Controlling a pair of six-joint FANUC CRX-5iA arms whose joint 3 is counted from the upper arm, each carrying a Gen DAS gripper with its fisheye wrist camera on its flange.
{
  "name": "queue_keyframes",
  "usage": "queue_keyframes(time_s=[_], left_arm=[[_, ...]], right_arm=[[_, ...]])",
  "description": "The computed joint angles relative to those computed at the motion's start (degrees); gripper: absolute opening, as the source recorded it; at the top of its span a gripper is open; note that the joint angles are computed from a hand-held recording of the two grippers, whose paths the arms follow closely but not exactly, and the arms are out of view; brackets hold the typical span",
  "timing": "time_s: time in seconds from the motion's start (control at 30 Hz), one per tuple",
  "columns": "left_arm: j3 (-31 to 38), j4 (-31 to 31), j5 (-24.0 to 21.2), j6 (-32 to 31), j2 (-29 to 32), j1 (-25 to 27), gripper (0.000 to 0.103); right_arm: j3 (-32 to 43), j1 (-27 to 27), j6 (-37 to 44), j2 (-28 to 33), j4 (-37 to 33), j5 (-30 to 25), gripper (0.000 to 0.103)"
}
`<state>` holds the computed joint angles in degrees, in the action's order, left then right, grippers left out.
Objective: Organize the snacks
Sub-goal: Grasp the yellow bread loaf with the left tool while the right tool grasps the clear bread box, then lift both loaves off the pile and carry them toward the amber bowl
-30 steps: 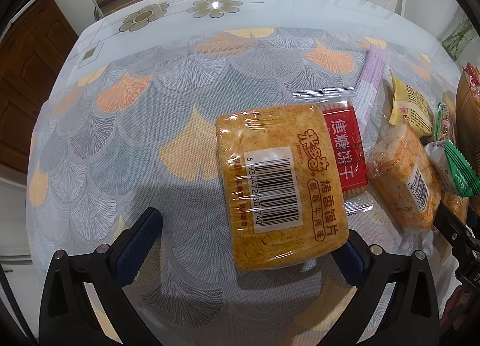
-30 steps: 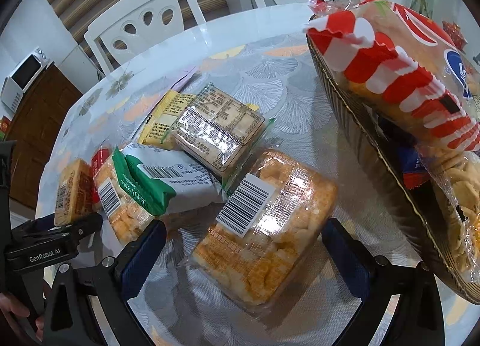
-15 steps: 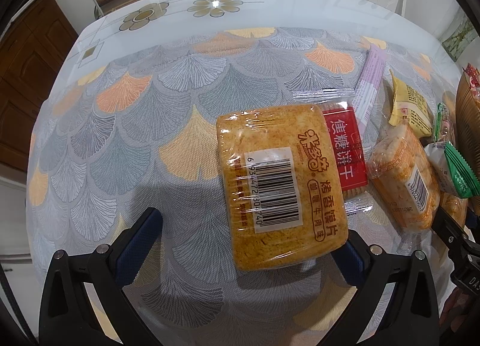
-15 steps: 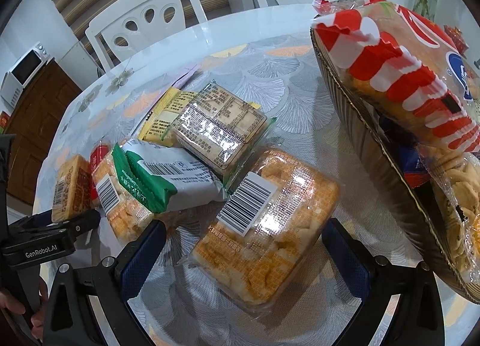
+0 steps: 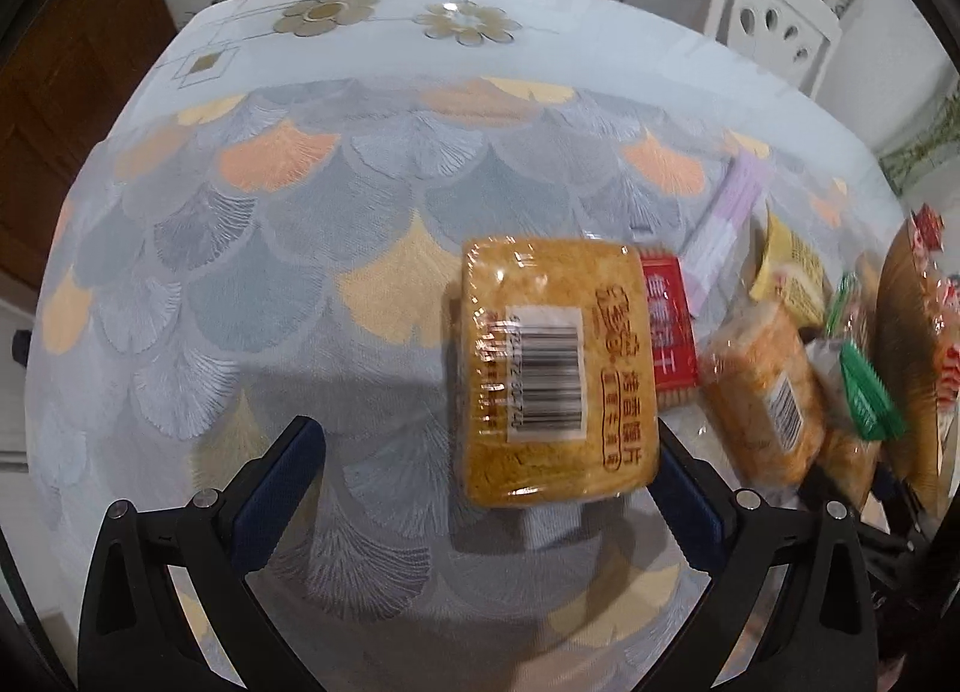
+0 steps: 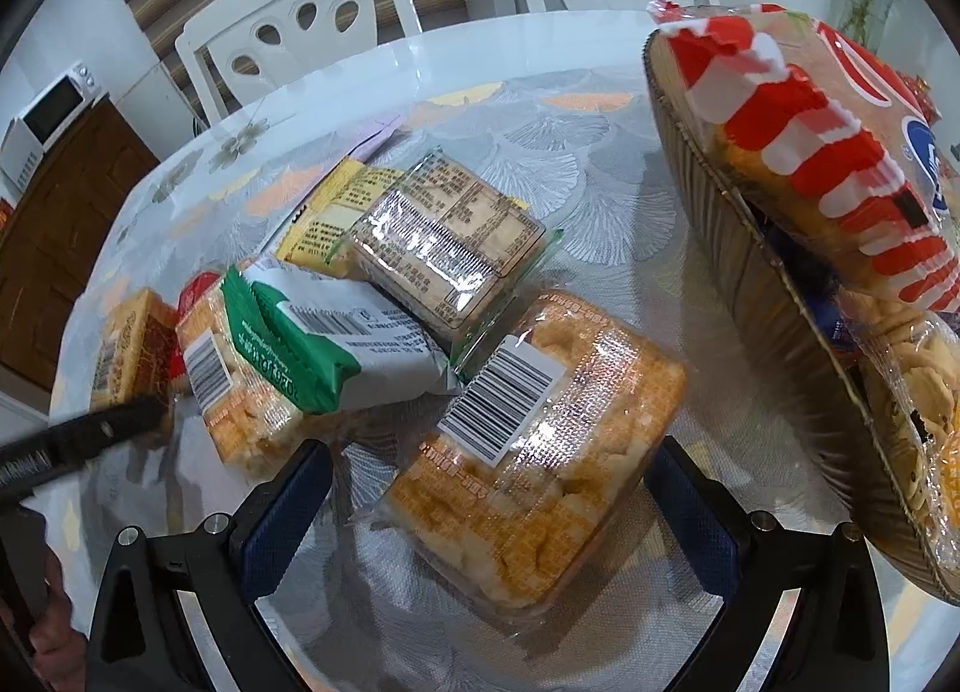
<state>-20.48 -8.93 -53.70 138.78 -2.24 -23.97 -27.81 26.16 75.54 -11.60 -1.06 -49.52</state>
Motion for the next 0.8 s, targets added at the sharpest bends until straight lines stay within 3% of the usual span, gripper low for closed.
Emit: queue_keyframes(time_s=[0.37, 0.43, 0.5, 0.57, 0.6, 0.67, 0.8], left_arm=[[4.3, -1.8, -3.2, -1.5, 4.7, -0.1, 0.102], [5.6, -2.9, -4.3, -1.6, 6.0, -0.8, 0.102], [6.4, -4.3, -5.3, -1.2, 6.5, -1.7, 0.1], [6.7, -5.7, -5.1, 0.1, 6.3, -2.8, 0.085], [7.1, -6.8, -5.8, 1.1, 6.1, -3.6, 0.078], [7.8, -8.3, -6.6, 2.1, 5.9, -4.5, 0.054], [4.8, -6.8, -2.4, 2.6, 3.4, -3.6, 0.054]], right_arm=[[2.8, -2.6, 2.8, 1.3, -4.1, -2.1, 0.102], [2.8, -2.9, 2.4, 1.1, -4.1, -2.2, 0.098], [2.7, -3.1, 1.1, 0.7, -3.5, -2.3, 0.084], [3.3, -4.7, 1.8, 0.3, -5.1, -2.7, 0.069], [4.4, -6.3, 3.9, 0.5, -7.6, -3.5, 0.068], [5.7, -8.4, 6.2, 0.8, -10.9, -4.9, 0.067], [7.2, -11.0, 10.5, 1.1, -15.9, -7.2, 0.067]])
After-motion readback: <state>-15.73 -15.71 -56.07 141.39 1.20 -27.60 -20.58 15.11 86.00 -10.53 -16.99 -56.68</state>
